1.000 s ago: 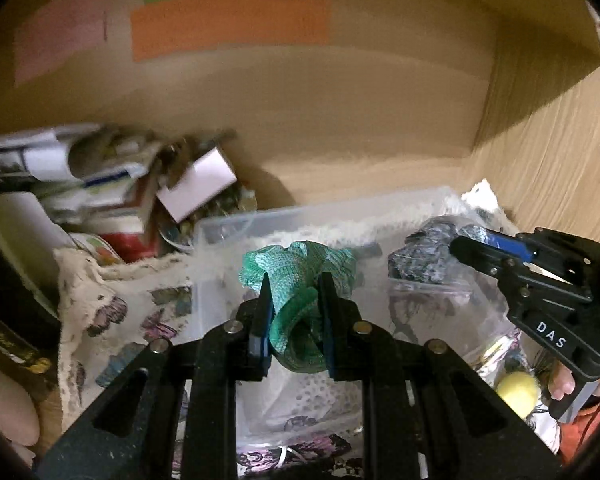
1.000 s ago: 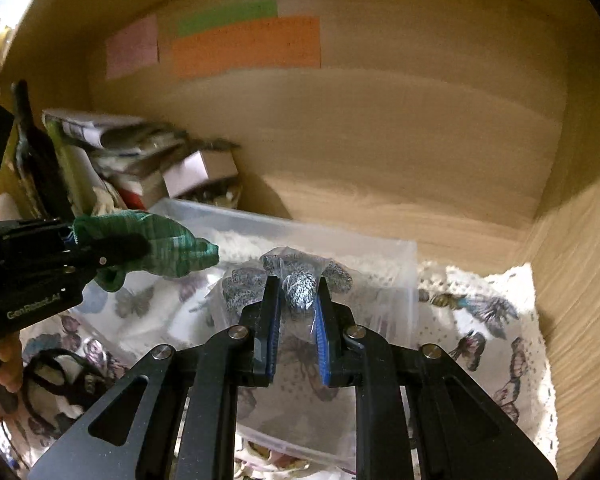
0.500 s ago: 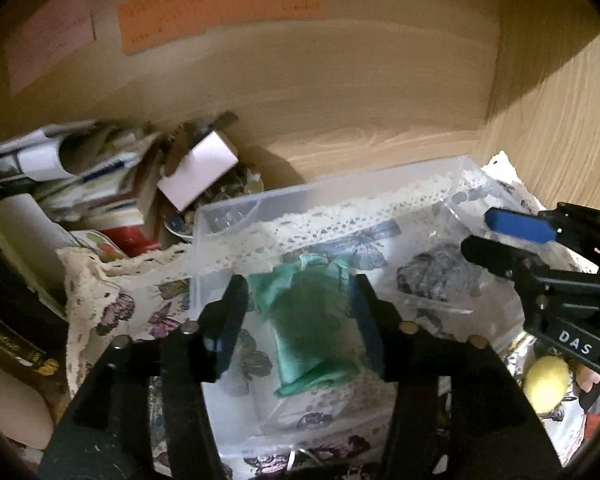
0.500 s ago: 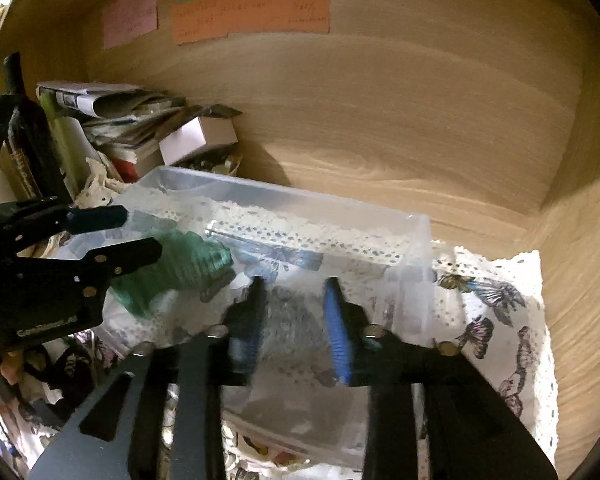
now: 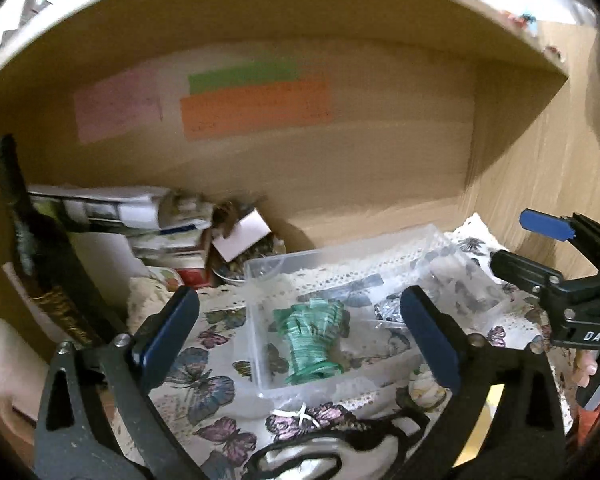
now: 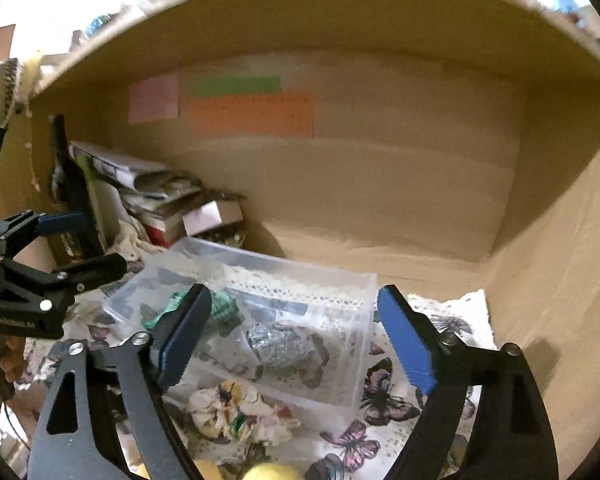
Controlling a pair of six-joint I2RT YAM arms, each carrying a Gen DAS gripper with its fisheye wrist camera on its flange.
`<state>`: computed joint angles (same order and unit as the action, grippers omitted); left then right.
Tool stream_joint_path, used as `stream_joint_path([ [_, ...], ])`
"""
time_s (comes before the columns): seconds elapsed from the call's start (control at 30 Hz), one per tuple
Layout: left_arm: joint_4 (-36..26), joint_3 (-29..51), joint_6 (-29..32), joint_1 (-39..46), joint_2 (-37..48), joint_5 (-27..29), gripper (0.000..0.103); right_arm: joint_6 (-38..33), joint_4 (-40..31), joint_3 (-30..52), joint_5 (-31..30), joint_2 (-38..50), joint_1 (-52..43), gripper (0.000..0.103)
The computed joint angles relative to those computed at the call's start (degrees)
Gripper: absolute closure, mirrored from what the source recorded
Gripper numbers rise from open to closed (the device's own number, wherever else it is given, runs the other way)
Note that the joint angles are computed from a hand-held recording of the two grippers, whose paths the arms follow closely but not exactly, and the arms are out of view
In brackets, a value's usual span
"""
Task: Organize soft objects
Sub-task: 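Grasp white strapped cloth with left tool while right tool grasps yellow ball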
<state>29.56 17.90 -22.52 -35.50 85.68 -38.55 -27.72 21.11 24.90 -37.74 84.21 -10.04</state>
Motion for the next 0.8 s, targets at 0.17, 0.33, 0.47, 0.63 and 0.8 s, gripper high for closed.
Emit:
stream_joint_path([
  [0.17, -4.3, -3.9, -3.6, -4.7, -6.6, -4.4, 0.000, -2.4, -1.4, -4.1, -4.0, -5.1, -4.0, 0.016],
  [0.33, -5.1, -6.6, -8.5, -8.2, -6.2, -6.0, 0.000, -4.8, 0.3, -7.8, -4.9, -5.8, -6.8, 0.016],
  [0.47, -2.6, -8.1, -13.5, -10.5, -1.4, -5.2, 0.000, -7.1, -0.3, -8.6, -5.9, -2.4, -9.4, 0.016],
  [0.63, 4.3, -7.4, -17.0, -12.8, 10.2, -3.1, 0.000, -10.4, -1.9, -7.8, -6.3, 3.6, -12.5, 0.016],
  [0.8, 9.4, -5.6, -18.5, -15.0, 19.4, -2.9, 0.000, -12.8, -1.4, -7.7, -4.6, 9.5, -13.5, 0.016],
])
